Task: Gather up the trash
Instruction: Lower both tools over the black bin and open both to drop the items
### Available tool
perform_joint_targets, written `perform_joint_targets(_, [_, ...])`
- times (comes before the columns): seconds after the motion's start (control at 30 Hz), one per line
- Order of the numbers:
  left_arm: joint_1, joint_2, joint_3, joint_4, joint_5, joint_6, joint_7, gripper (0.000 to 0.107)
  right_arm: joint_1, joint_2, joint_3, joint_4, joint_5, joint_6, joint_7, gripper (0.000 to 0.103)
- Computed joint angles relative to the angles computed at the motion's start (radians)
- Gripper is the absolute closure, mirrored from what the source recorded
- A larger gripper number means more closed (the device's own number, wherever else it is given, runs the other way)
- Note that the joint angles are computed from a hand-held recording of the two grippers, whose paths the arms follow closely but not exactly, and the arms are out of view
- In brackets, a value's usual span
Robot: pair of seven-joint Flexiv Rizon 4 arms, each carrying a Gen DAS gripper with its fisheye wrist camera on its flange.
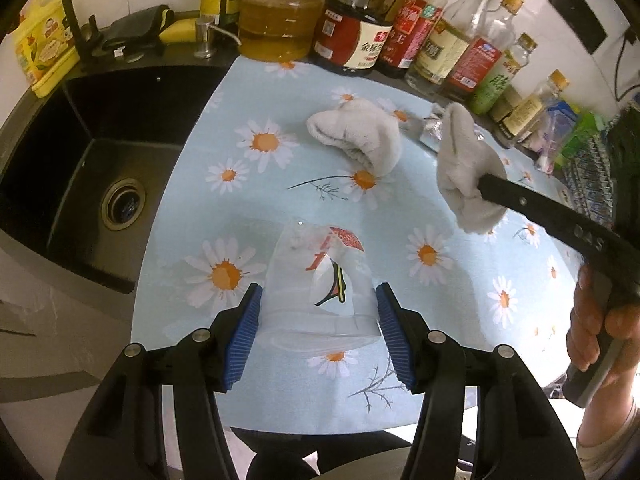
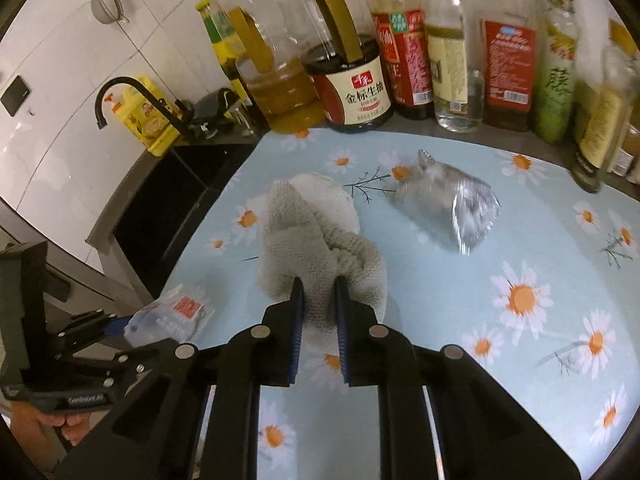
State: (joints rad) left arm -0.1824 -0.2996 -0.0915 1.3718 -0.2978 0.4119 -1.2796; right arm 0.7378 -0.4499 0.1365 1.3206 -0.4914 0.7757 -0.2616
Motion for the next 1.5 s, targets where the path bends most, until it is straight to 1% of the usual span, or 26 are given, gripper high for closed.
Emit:
perform_joint_targets(0.23, [0.028,0.052,0.000,0.075,-0.073,0.016,0.102,0.051,0.064,0.025,0.003,0.007,-0.057,-0.076,0.111,0.087])
perform_joint_targets(0.43, [0.048,0.103,0.012,0.148,-0.128,0.014,0.181,0.051,0.119,0.007,0.018,-0.031,-0.081,-0.139,0.153,0.087])
perform_joint_targets(0.53, [0.059,0.132,0.021,0.187,-0.160,0.007,0.222,0.051,0.146,-0.006,0.022,-0.052,-0.085,-0.142,0.174,0.087])
perform_joint_targets(0.77, [0.078,0.186,0.042,0.251,-0.200,-0.019,0.298,0.051,0.216,-0.045,0.016,-0.111,-0.109,-0.188,0.204,0.086])
perform_joint_targets(0.9, [0.089,0.221,0.059,0.294,-0.216,-0.032,0.326,0.051,0.243,-0.065,0.017,-0.124,-0.098,-0.185,0.227,0.086])
perform_joint_targets(1.13, [0.104,0.257,0.079,0.345,-0.213,-0.066,0.351,0.051,0.273,-0.089,0.023,-0.133,-0.064,-0.182,0.259,0.086])
perform_joint_targets(1.5, [0.120,0.296,0.100,0.413,-0.181,-0.130,0.367,0.051,0.292,-0.105,0.045,-0.086,-0.002,-0.125,0.326,0.086])
